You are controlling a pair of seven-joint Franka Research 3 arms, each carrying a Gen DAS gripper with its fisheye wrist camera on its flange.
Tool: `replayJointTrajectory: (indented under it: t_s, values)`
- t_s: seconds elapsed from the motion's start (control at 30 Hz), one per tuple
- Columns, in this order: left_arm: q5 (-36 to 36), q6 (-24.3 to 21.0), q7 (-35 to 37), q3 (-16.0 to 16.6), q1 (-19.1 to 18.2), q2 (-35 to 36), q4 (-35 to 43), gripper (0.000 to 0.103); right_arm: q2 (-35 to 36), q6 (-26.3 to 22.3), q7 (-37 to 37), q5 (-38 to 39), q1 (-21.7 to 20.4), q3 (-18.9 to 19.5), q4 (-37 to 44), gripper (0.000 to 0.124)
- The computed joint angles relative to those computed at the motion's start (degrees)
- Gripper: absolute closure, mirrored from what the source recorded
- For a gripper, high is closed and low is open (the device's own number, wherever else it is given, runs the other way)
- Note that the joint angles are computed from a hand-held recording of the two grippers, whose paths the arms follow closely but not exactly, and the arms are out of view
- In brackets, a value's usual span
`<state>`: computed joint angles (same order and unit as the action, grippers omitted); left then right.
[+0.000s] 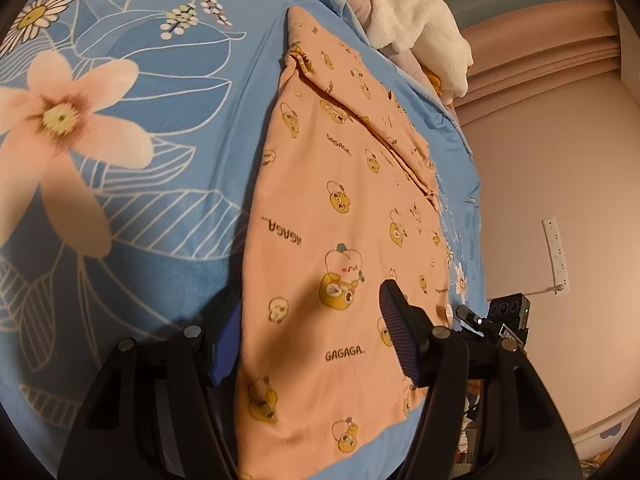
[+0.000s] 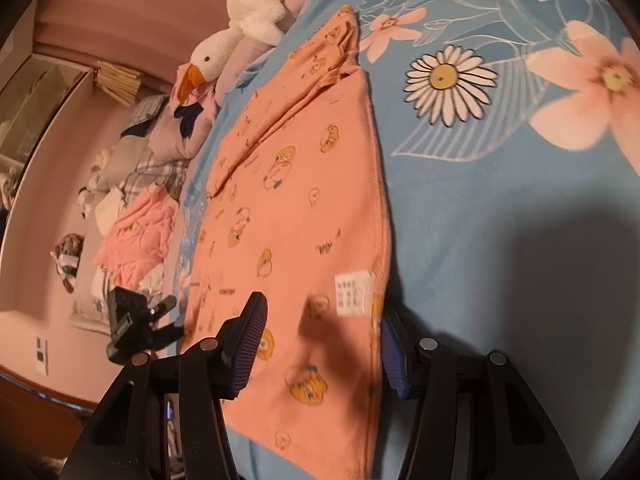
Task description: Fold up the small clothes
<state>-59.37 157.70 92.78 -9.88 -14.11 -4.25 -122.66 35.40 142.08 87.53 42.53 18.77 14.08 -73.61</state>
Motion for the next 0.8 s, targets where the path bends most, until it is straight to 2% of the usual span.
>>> replayJointTrajectory:
  t_s: [0.17, 0.27, 0.33, 0.5, 0.57, 0.67, 0.73, 0.8]
  values:
    - [1.59, 0.62, -1.31, -0.3, 0.0, -0.01, -0.06, 0.04, 1.72, -0.1, 0.49, -0.7, 0.4, -0.07, 2.51, 0.07]
    - [4.16, 0.34, -2.83, -0.51, -0.21, -0.77, -0.86, 0.045, 0.9, -0.88, -0.62, -1.22, 0.32, 0.15, 1.61, 0.07]
    - [5.66, 0.21, -3.72, -0.43, -0.55, -1.4, -1.63, 0.049, -0.21, -1.36, -1.72, -1.13, 0.15, 0.29, 0.11, 0.07]
    - [6.2, -0.02, -3.85, 0.18, -1.89, -3.42, -3.86, 0.051, -3.79, -0.18, -4.23, 1.37, -0.22, 0.78, -5.43, 0.07]
    - [8.83, -0.18, -5.33, 0.16, -2.15, -3.83, -4.36, 0.053, -5.05, 0.43, -5.43, 2.16, -0.08, 0.78, -7.31, 0.07]
    - [19.17, -0.58, -13.79, -0.64, -1.22, -3.47, -4.14, 0.067, -5.55, 1.48, -4.91, 1.59, 0.96, -0.13, -8.08, 0.074]
    - [23.93, -0.9, -17.96, -0.7, -0.96, -2.84, -3.47, 0.078, -5.44, 1.69, -3.05, 0.11, 1.83, -1.02, -7.82, 0.083]
    - [27.84, -1.42, -20.96, -0.68, -0.77, -2.87, -3.45, 0.083, -5.49, 1.59, -1.28, -2.29, 2.67, -2.01, -7.66, 0.092]
